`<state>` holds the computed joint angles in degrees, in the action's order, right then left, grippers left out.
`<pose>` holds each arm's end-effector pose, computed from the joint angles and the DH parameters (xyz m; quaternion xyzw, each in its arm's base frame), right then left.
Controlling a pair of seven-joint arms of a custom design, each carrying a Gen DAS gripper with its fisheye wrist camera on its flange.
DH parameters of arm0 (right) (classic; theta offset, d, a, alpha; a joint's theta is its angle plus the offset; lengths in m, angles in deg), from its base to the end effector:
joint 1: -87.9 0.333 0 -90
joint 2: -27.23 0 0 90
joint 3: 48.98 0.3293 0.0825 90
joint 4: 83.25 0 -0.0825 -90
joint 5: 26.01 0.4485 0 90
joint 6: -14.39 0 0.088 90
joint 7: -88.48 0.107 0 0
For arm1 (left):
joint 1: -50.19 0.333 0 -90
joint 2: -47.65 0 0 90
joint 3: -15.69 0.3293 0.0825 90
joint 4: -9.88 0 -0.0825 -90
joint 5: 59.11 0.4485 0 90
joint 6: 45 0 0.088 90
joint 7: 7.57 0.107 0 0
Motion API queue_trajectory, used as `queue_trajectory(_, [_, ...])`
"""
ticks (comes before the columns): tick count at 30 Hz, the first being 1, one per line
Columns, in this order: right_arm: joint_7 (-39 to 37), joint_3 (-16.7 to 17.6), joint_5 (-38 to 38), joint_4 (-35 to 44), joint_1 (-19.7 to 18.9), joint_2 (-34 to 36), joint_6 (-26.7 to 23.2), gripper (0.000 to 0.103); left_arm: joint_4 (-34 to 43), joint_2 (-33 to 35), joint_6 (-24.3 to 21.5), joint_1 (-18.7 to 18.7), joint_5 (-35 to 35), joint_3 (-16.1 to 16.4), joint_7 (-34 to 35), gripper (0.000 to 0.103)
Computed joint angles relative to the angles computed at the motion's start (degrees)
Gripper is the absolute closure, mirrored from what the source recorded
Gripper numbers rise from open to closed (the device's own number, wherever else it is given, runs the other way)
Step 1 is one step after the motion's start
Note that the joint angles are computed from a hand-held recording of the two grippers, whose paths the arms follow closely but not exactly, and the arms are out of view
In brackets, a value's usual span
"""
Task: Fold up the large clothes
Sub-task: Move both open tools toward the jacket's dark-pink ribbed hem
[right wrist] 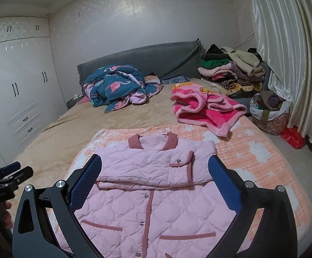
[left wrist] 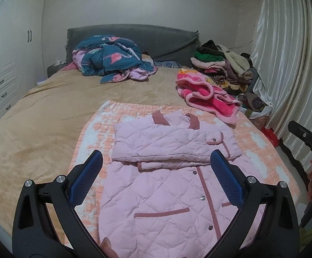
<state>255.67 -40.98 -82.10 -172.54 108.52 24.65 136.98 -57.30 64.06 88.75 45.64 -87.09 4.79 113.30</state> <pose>0.5808 0.2795 0.7575 -0.4086 0.7417 -0.4158 0.3316 0.7234 -0.1783 0.7620 -0.4087 0.7746 -0.4495 0.1759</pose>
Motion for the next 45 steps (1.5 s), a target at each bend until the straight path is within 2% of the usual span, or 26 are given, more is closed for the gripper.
queue_trajectory(5, [0.2,0.1,0.9,-1.6,-0.1,-1.6,0.9,0.004,-2.9,-2.5,0.5,0.2,0.7,0.5,0.4,0.009])
queue_trajectory(17, [-1.1,2.0,1.7,-11.7,-2.6,-9.7,7.8,0.004,-14.0,-10.4,3.8,-0.2,0.3,1.4,-2.5,0.009])
queue_trajectory(26, [0.3,3.7,1.7,-19.3,-4.3,-15.1,7.6,0.004,-20.4,-14.5,9.1,-1.6,0.1,1.2,-2.6,0.009])
queue_trajectory(36, [1.2,4.2,5.6,-27.9,-5.3,-20.7,7.7,0.004,-23.9,-16.0,9.4,-2.4,1.1,1.1,-4.2,0.009])
queue_trajectory(45, [2.3,4.2,8.7,-33.9,-5.9,-24.8,7.3,0.004,-28.5,-17.9,10.2,-3.0,0.3,0.9,-2.2,0.009])
